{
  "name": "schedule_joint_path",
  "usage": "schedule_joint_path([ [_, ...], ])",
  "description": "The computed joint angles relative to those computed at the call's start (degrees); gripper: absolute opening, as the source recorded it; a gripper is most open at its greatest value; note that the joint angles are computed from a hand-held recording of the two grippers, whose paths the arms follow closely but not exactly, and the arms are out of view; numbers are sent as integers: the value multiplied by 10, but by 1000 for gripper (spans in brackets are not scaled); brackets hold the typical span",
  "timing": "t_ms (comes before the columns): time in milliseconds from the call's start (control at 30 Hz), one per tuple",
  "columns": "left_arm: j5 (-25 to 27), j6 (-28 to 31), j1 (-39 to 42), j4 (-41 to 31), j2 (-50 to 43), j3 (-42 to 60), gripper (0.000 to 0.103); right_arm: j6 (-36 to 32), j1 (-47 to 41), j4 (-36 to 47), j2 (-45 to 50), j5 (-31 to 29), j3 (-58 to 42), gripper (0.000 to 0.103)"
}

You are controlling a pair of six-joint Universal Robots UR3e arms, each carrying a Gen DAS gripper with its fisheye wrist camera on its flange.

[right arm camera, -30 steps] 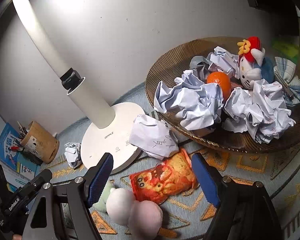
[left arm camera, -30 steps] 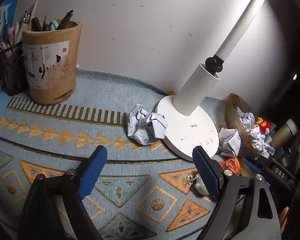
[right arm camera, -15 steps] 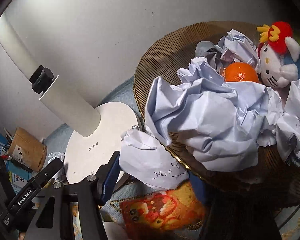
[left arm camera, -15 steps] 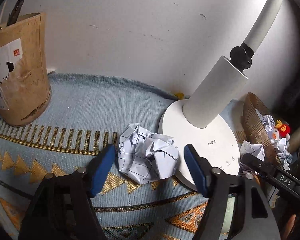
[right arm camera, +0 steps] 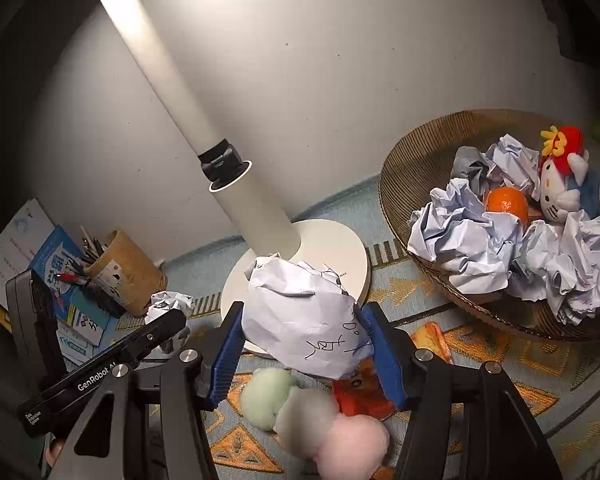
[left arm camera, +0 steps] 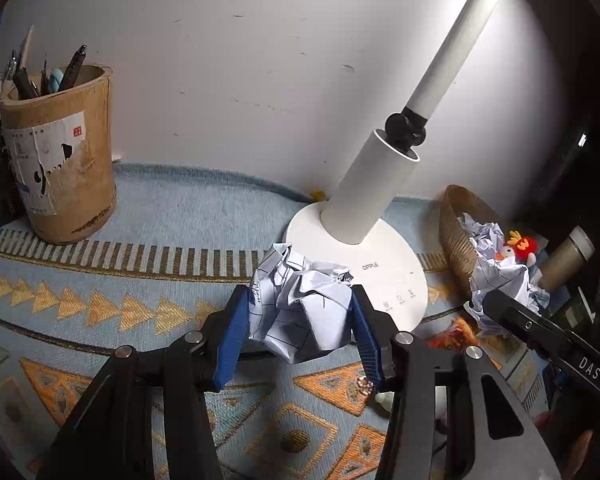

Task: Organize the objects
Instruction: 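Carry the paper balls over the amber bowl and open both tools, then move both tools back toward the pastel plush skewer and orange snack bag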

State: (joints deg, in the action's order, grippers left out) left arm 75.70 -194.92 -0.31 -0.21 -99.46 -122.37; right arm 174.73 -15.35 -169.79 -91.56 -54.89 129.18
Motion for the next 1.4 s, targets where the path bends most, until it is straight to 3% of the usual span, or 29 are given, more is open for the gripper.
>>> schedule_joint_path([
  [200, 23, -12, -89, -26, -17, 72, 47, -76, -102, 82, -167, 19, 69, 58],
  [333, 27, -2, -156, -83, -78, 196, 47, -104, -189, 120, -193, 21, 12, 58],
  [433, 43, -5, -197, -132, -151, 327, 47, -79, -206, 139, -120, 7, -96, 58],
  [600, 63, -17, -234, -214, -291, 568, 47, -37, -155, 186, 63, -63, -312, 60],
  [700, 83, -27, -244, -267, -378, 710, 54, -27, -124, 221, 162, -85, -433, 63],
  [733, 92, -30, -247, -282, -405, 753, 58, -27, -115, 233, 185, -94, -463, 73],
  [767, 96, -29, -248, -307, -430, 799, 79, -33, -109, 245, 202, -101, -485, 80],
  [800, 95, -25, -248, -316, -445, 822, 87, -39, -106, 246, 210, -107, -491, 80],
  [867, 92, -25, -245, -294, -445, 806, 91, -39, -108, 216, 199, -116, -459, 80],
  [1067, 54, -32, -224, -214, -339, 610, 91, -45, -188, 185, 89, -35, -302, 80],
  [1200, 44, -27, -205, -146, -219, 433, 91, -92, -246, 252, -38, 35, -207, 80],
  [1333, 61, -29, -195, -116, -71, 260, 91, -201, -296, 379, -193, 83, -126, 81],
  [1400, 97, -42, -206, -128, -9, 214, 91, -264, -313, 457, -269, 100, -88, 81],
])
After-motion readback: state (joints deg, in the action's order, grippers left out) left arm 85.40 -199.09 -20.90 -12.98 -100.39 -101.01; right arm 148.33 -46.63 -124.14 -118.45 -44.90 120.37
